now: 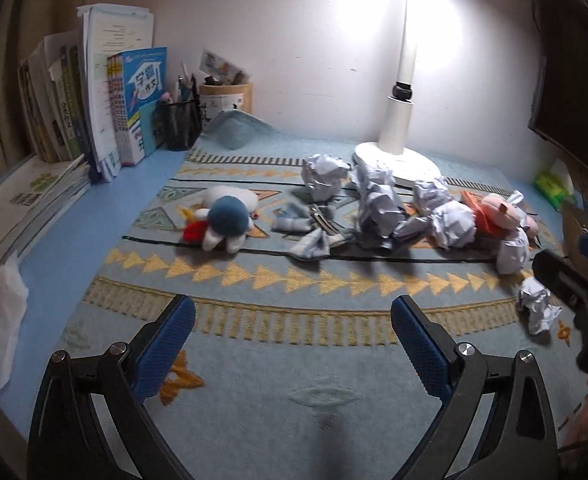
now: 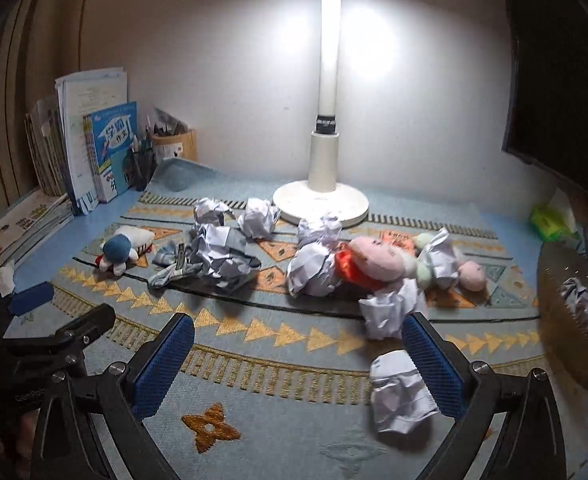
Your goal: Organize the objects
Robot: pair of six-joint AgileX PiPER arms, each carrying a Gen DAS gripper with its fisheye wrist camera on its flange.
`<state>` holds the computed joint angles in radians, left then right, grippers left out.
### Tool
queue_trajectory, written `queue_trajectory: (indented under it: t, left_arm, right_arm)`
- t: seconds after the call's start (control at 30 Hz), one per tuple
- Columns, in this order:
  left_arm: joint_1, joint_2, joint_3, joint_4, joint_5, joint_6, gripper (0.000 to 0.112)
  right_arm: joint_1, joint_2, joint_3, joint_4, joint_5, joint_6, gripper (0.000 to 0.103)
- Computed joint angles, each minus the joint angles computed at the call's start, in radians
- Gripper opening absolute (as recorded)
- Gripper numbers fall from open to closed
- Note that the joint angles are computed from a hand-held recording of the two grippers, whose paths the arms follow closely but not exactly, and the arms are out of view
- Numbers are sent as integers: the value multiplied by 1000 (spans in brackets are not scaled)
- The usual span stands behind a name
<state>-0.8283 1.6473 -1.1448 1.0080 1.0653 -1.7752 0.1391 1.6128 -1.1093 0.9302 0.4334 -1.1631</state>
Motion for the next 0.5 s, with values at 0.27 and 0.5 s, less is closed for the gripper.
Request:
queue_trajectory:
  t: [0.27,0.5]
  left_arm:
    - [60,4,51,0,-167,38,100]
    - [57,62,-16,-67,-105,117,100]
  right_arm:
    - [16,72,-46,-106,38,129,103]
    - [12,88,-69,-170,58,208,103]
